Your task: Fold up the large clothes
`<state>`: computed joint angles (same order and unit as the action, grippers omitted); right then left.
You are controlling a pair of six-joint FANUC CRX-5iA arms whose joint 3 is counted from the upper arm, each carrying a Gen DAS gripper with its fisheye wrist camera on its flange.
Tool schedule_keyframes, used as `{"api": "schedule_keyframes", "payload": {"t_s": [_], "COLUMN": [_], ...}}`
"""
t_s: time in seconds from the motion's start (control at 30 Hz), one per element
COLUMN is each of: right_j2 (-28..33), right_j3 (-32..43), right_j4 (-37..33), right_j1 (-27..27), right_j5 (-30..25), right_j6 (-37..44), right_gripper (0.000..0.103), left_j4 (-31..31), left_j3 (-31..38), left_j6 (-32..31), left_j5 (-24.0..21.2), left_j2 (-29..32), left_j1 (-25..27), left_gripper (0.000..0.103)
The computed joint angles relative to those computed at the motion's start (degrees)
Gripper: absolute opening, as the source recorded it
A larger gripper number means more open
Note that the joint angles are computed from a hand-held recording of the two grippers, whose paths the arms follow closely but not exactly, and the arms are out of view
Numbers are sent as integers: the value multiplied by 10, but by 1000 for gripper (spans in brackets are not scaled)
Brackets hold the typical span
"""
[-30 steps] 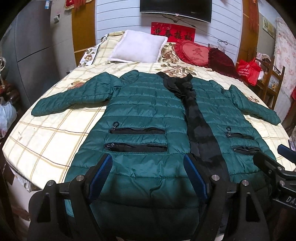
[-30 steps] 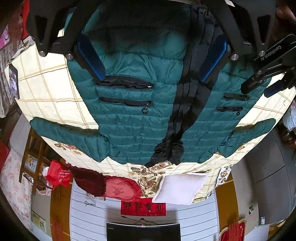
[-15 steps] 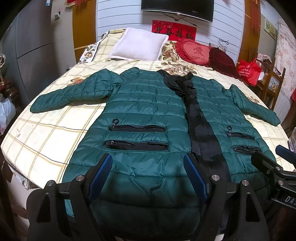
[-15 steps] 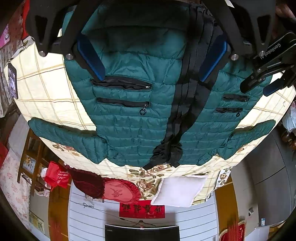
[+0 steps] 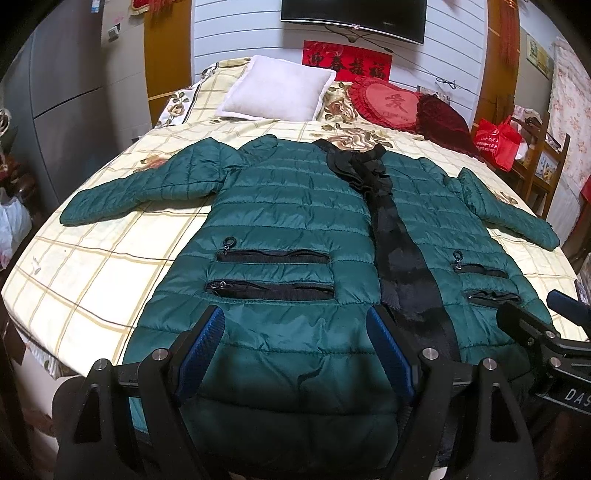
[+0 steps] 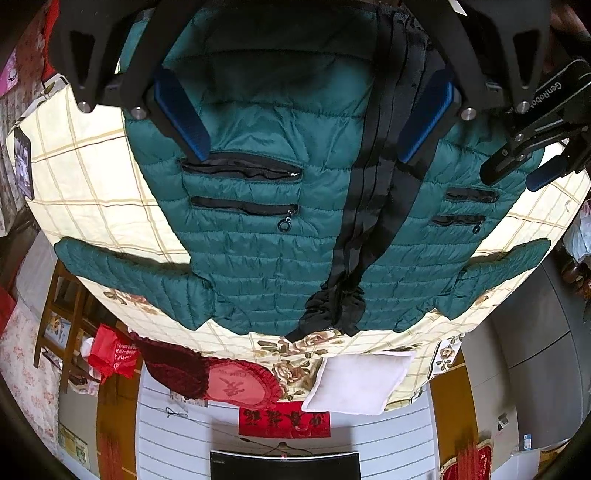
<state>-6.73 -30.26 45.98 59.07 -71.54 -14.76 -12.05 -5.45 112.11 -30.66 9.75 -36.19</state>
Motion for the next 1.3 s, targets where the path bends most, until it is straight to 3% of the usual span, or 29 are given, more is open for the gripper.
{"api": "schedule_keyframes", "payload": {"t_s": [1.3], "right_j2": [28], "right_j3": [23], "right_j4": [13], "right_j1": [-45], "right_j5": [49], "right_j6": [35], "right_gripper": [103], "left_j4": [-52], "left_j3": [41], "left_j6": [42], "left_j5": [-20], "left_j2": [25], "left_j1": [2], "left_gripper": [64]}}
